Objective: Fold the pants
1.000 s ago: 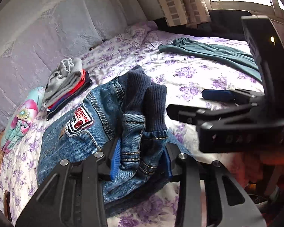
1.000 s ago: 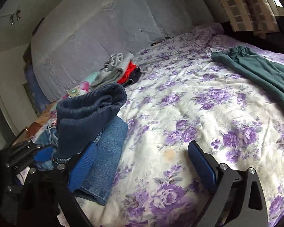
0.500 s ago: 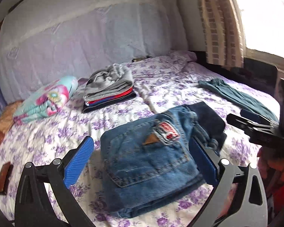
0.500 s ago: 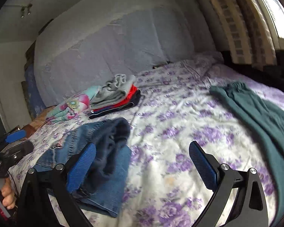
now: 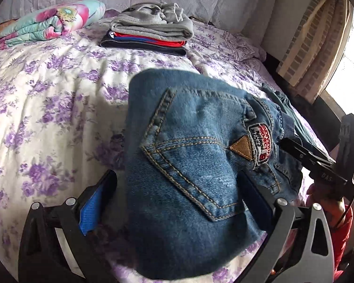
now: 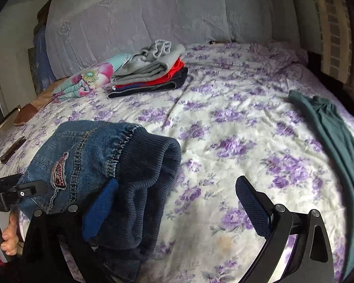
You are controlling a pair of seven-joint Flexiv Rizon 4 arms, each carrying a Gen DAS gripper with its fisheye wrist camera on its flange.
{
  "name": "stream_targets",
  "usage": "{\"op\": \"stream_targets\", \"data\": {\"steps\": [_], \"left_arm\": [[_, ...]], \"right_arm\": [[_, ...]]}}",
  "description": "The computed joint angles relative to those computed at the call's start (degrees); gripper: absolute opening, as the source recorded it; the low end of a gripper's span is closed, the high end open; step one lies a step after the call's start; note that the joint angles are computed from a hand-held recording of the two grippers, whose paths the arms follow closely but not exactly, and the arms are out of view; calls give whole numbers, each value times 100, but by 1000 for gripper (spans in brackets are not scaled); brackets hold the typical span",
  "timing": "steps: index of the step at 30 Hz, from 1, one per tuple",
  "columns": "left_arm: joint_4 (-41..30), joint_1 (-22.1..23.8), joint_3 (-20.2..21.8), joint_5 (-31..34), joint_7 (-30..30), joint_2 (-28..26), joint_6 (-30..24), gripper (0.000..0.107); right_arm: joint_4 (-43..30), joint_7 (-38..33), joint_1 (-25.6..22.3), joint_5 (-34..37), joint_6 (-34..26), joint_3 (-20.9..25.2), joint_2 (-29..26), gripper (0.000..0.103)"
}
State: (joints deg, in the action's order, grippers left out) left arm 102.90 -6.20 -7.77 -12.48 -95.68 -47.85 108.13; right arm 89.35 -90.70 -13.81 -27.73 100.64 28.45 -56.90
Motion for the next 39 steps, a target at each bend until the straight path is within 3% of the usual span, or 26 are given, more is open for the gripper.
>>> {"op": "stream_targets", "data": {"steps": [1, 3, 5, 6, 8, 9, 10, 11, 13, 15, 17, 18, 20, 22, 23, 25, 28, 30, 34, 36, 38, 39], "left_arm": [[115, -337, 362, -264, 35, 106, 252, 99], [249, -1136, 1121, -1162, 413, 198, 766, 99], [138, -1686, 1814, -1409, 407, 177, 522, 99], [23, -1721, 1905, -1461, 491, 129, 257, 99], [-278, -1966, 2196, -1764, 734, -133, -415, 99], [-373, -1952, 2210, -1712, 727, -284, -427, 99], [-368, -1809, 2039, -1592, 635, -415, -70, 99], [-319, -1533, 1713, -1457, 564, -444, 167, 99], [-222, -899, 1061, -959, 369, -296, 178, 99], [-165, -762, 879, -1027, 538, -226, 133, 99], [-128, -1070, 1279, -996, 340, -150, 95, 99], [-96, -1454, 1644, -1328, 469, -146, 157, 99], [-56, -2253, 2146, -2671, 1378, -287, 584, 99], [-113, -2903, 2929, -2891, 1275, -482, 485, 99], [-144, -3000, 3096, -2817, 1206, -530, 336, 99], [-203, -2735, 2870, -2500, 1115, -565, 268, 99], [-81, -1852, 1832, -2027, 1033, -502, 916, 99], [-67, -1803, 1710, -2186, 1121, -475, 894, 99], [-118, -2064, 1837, -2659, 1494, -599, 1090, 99], [-124, -2056, 1762, -2816, 1642, -604, 1145, 99], [-101, -1939, 1595, -2816, 1721, -583, 1223, 99], [-97, -1919, 1550, -2848, 1766, -582, 1256, 99]], "right_arm": [[217, 256, 135, -152, 529, -265, 156, 99], [406, 1246, 138, -1287, 1542, -614, 249, 99], [393, 1641, 530, -1541, 1939, -1140, 432, 99], [382, 1358, 797, -1275, 1858, -1311, 508, 99], [175, -230, 1278, 68, 1063, -1189, 500, 99], [-87, -1016, 1596, 834, 243, -1236, 450, 100], [-349, -1639, 1761, 1282, -243, -1275, 252, 100], [-595, -2163, 1767, 1745, -355, -1126, 77, 100], [-780, -2355, 1515, 2202, -835, -726, 117, 100], [-529, -2545, 1747, 2486, -286, -1072, 292, 99], [-14, -2318, 1665, 2162, 469, -1126, 447, 99], [241, -2040, 1385, 1763, 762, -911, 490, 99], [690, -1215, 589, 624, 1151, -317, 472, 99], [749, -1117, 277, 548, 914, 11, 407, 99], [620, -1496, 254, 898, 363, 151, 359, 99], [207, -1745, -255, 783, -663, 943, -206, 99], [-282, -1797, -969, 986, -1720, 2138, -849, 100], [-104, -1483, -1043, 444, -1416, 2129, -924, 100], [102, -1568, -967, 811, -1101, 1964, -638, 100], [334, -1555, -1041, 813, -392, 2029, -505, 100], [412, -1189, -1167, 252, 217, 2113, -540, 100], [397, -800, -1101, -129, 390, 1946, -473, 100]]}}
